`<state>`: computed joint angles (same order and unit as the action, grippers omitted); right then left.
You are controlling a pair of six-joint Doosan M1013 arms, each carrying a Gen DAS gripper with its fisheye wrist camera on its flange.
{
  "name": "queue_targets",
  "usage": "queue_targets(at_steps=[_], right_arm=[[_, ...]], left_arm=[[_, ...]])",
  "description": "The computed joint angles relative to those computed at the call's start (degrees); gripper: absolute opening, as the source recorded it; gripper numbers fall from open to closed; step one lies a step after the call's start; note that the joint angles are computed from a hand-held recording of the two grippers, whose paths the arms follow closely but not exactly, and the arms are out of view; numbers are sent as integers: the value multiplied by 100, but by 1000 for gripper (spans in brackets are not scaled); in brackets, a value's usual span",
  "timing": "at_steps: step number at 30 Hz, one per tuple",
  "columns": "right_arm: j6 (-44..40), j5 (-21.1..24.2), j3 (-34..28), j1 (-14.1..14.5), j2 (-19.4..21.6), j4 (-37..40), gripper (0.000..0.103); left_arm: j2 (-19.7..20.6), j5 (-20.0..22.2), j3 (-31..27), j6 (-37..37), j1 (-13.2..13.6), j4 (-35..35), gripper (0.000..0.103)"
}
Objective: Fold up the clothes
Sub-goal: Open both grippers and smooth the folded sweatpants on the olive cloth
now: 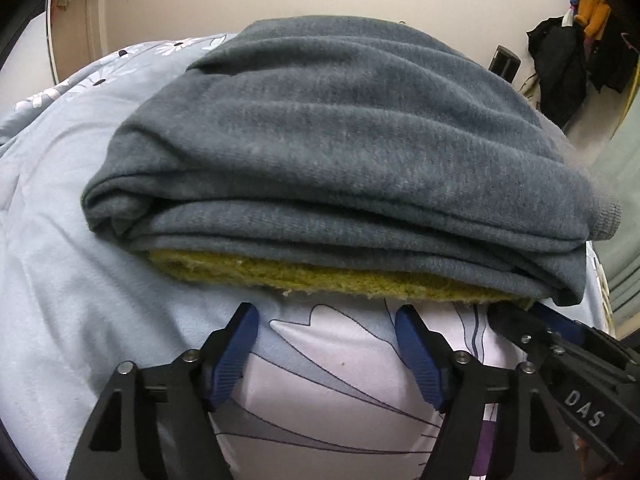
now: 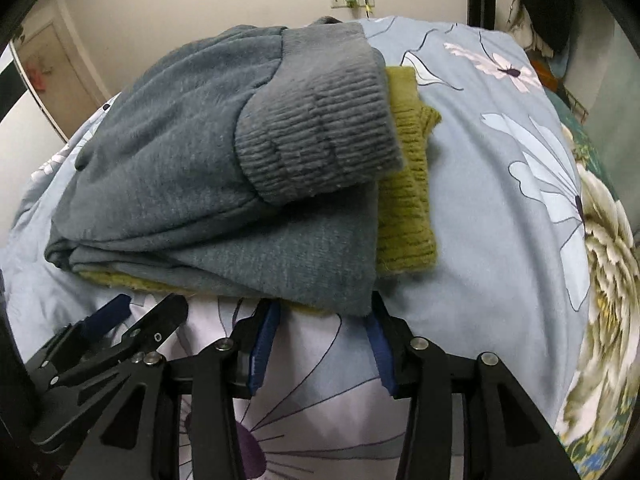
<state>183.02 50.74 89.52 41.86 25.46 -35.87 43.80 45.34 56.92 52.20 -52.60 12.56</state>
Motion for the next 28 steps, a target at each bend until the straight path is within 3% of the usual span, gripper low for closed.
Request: queue_targets(at_steps=[9, 28], right_arm=[[808, -75, 149, 93, 15, -668, 50], [1279, -146, 254, 108, 17, -1111, 51]], left_arm=[[-73, -264, 192, -149, 15, 55, 77], [-189, -524, 458, -547, -10, 527, 77]])
